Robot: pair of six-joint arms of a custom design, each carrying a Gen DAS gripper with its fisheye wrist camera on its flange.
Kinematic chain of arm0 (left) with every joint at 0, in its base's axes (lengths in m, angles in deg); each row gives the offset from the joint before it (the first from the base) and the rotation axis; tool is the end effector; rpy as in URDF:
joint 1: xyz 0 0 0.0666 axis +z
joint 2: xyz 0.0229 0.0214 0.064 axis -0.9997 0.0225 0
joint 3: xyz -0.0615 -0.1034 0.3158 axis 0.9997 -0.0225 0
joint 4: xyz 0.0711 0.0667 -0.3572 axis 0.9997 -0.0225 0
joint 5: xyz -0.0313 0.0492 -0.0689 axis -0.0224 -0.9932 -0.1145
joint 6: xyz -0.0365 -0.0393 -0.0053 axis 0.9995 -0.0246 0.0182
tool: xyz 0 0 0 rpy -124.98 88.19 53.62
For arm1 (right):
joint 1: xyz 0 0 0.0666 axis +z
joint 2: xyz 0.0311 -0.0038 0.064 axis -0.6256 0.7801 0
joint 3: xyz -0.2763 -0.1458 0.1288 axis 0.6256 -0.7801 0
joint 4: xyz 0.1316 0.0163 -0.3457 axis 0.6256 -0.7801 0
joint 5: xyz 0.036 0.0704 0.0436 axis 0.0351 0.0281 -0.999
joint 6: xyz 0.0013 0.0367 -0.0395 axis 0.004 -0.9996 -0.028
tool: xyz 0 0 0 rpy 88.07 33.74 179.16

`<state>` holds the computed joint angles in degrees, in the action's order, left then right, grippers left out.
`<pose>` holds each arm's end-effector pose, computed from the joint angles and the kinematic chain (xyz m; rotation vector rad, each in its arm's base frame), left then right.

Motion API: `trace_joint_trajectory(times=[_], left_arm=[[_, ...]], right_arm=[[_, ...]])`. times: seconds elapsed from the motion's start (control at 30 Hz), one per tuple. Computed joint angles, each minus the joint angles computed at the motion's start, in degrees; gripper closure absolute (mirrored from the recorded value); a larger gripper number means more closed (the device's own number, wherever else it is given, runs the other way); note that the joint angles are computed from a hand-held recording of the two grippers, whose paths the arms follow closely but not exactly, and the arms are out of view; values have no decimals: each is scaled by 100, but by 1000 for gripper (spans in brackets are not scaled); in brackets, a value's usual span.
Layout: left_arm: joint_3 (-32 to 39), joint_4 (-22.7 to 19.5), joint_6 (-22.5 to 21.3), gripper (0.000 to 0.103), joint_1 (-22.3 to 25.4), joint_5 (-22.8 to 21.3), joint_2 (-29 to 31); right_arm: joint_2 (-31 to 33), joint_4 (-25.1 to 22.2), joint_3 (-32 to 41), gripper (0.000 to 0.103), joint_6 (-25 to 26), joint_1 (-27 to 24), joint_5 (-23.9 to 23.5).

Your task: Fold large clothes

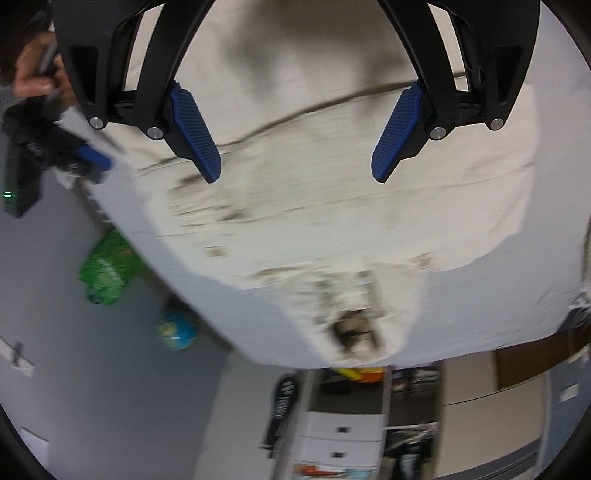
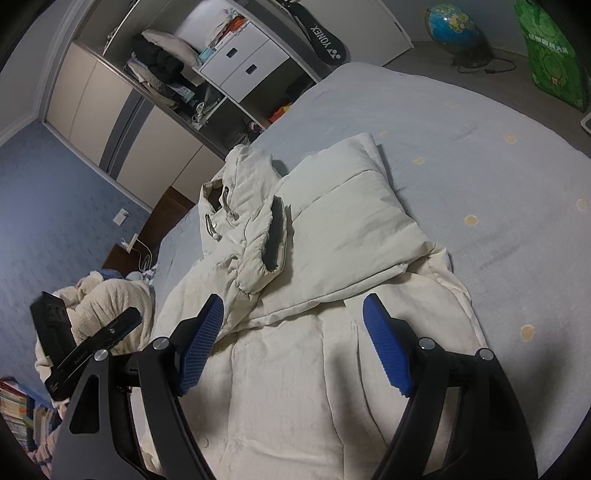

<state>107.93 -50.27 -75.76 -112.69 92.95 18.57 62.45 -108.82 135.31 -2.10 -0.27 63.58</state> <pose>0.4185 -0.1894 0.4509 0.3407 2.3472 -0.3641 0.3562 0.2727 0.4081 0.5507 2.1734 0.7612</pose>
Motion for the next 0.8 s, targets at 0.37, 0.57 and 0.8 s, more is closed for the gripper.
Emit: trace_joint_trajectory(times=[0.37,0.57,0.8], left_arm=[[-1134,544,810,18,1349,288,-456],[-1257,731,660,17,1452,416,-319],[-1315,1190,830,12,1623,659,-307]], right_arm=[[485,-714,721,29,602,139,47],[1052,-1455,1640,29,1001,146,25],[2590,-2414,4114,29,1902,-190,-404]])
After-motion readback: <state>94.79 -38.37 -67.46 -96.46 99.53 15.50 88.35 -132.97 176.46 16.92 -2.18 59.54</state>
